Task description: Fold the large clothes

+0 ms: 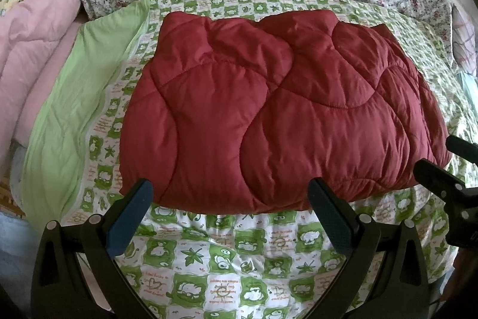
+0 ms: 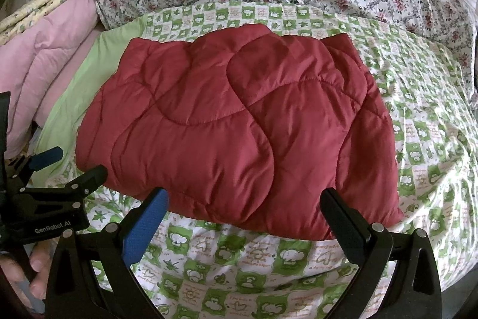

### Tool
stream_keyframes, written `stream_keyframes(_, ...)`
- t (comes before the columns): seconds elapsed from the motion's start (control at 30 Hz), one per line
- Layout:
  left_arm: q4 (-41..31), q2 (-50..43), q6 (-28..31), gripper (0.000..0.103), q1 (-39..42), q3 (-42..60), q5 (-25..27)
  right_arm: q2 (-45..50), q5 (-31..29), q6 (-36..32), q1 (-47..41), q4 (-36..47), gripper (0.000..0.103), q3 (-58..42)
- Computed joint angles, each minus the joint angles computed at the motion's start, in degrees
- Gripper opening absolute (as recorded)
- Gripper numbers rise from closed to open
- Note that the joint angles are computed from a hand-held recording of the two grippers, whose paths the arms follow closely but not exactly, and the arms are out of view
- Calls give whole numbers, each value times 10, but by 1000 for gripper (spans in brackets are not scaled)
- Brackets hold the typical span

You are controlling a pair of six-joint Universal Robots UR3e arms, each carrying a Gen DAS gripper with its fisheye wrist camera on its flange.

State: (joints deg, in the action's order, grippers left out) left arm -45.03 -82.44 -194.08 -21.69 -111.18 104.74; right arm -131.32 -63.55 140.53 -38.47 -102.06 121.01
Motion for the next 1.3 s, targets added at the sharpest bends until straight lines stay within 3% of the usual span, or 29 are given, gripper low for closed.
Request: stream_keyframes(1.3,14,-10,13,103,-3,-1,9,5,15,-28,-26,22,102,-4)
